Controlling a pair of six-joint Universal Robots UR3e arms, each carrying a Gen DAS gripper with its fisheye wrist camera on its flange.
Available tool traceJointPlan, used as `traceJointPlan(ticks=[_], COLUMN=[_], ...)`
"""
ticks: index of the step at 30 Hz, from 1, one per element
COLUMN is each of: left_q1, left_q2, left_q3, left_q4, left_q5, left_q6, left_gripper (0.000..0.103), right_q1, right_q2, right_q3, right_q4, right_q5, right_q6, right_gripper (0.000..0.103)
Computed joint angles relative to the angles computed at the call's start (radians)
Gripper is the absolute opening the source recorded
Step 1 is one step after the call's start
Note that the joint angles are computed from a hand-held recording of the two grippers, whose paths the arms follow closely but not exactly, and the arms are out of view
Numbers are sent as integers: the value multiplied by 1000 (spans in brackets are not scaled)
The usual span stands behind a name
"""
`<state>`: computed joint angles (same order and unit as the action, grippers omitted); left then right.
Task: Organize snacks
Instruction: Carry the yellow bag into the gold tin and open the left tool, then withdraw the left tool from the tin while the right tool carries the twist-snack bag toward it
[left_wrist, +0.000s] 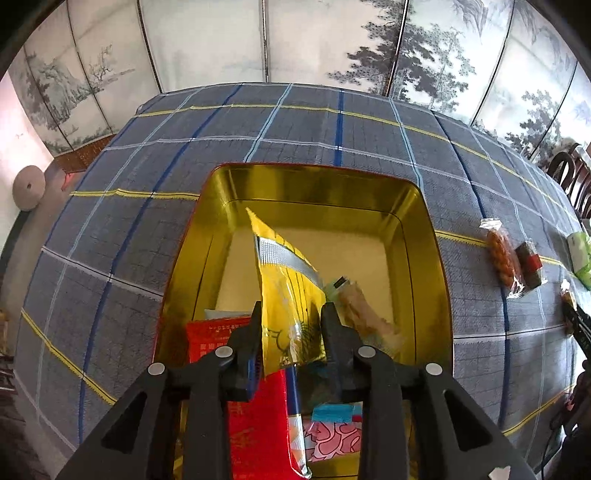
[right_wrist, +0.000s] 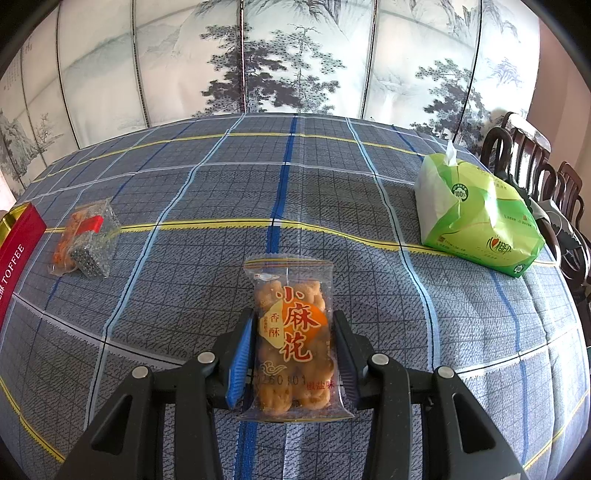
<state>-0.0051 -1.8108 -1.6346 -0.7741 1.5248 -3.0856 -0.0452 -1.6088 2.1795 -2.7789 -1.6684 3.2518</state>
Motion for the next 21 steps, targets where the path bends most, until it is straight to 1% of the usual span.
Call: traceJointPlan(ticks=[2, 5, 6, 7, 9, 17, 19, 21], left_q1=[-1, -8, -10, -13, -15, -25, -25, -28], left_q2=[4, 8, 11, 17, 30, 78, 93, 114], left_q3=[-2, -6, -8, -13, -25, -54, -65, -80], left_q4=[0, 2, 1, 2, 10, 19, 26, 35], left_q5=[3, 20, 23, 28, 31, 59, 64, 75], left_q6=[-1, 3, 8, 8, 10, 14, 13, 7], left_gripper=[33, 34, 37, 43, 48, 53, 59, 62], right_q1=[2, 1, -2, 1, 1, 2, 4, 4], right_q2=[1, 0, 0, 4, 4, 4, 5, 5], right_q3=[-1, -1, 0, -3, -3, -3, -4, -4], right_q4=[1, 1, 0, -1, 0, 0, 0, 0], right_q5=[-1, -1, 1, -1, -1, -2, -4, -4], right_q6=[2, 1, -1, 1, 1, 1, 3, 3], right_gripper=[42, 42, 42, 42, 42, 42, 42, 42])
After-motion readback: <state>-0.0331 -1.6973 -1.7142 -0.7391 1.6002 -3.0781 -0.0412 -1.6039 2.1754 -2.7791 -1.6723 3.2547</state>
